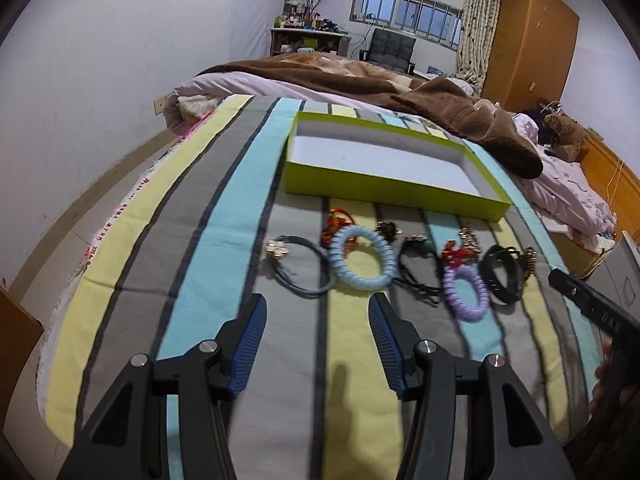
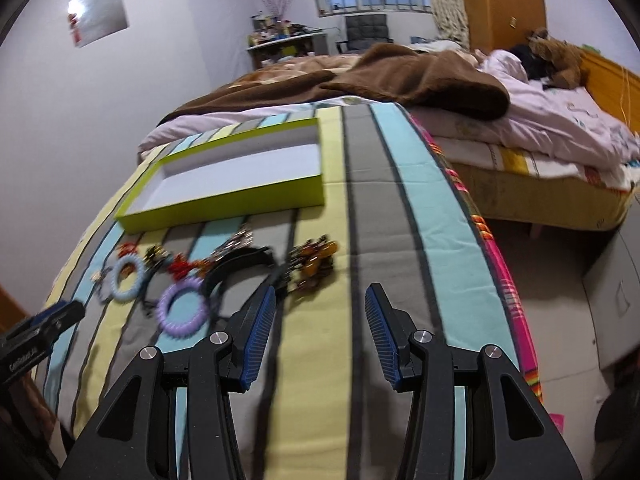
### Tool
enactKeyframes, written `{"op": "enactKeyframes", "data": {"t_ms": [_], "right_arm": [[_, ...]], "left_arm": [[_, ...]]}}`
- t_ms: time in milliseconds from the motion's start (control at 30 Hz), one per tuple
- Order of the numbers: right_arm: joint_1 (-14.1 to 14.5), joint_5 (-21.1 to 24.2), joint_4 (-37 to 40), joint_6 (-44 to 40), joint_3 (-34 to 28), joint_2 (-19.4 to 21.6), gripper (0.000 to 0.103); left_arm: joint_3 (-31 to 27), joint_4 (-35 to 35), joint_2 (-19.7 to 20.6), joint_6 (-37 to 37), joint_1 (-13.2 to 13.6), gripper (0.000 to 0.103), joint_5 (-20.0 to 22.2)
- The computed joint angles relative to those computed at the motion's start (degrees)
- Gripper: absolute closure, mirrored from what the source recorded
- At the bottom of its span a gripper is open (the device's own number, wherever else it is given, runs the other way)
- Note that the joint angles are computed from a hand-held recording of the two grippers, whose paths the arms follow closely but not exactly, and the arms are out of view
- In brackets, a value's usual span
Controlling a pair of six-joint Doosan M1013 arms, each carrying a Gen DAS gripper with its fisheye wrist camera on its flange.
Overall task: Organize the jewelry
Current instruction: 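Lower the right gripper onto the amber bead bracelet and close it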
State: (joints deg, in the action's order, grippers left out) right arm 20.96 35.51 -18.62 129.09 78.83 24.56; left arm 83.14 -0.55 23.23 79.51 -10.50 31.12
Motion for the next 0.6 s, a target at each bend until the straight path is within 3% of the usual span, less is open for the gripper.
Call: {"op": "enactKeyframes", "data": {"t_ms": [200,300,533,600], "right_arm": [[-1.2,0.5,7.4,-6.6,-2.4,1.9,0.055],[-1.3,2.8,9.2,-7.9,-4.2,3.2,0.055],[-2.0,2.8,10.9,-9.0,-5.6,4.3,0.055],[-2.0,2.9,10.3,-8.8,-5.8,4.4,0.065]], "left_arm": [[-0.4,1.4,0.4,-0.3,0.4,0.048,0.8],[-0.7,-6.0,0.6,5.4,1.4,0.048,0.9],[-1.7,-5.9,1.3,4.6,2.3,0.048,2.1],[-2.1,-6.0,1.6,4.4,2.5,0.048,2.5]]}}
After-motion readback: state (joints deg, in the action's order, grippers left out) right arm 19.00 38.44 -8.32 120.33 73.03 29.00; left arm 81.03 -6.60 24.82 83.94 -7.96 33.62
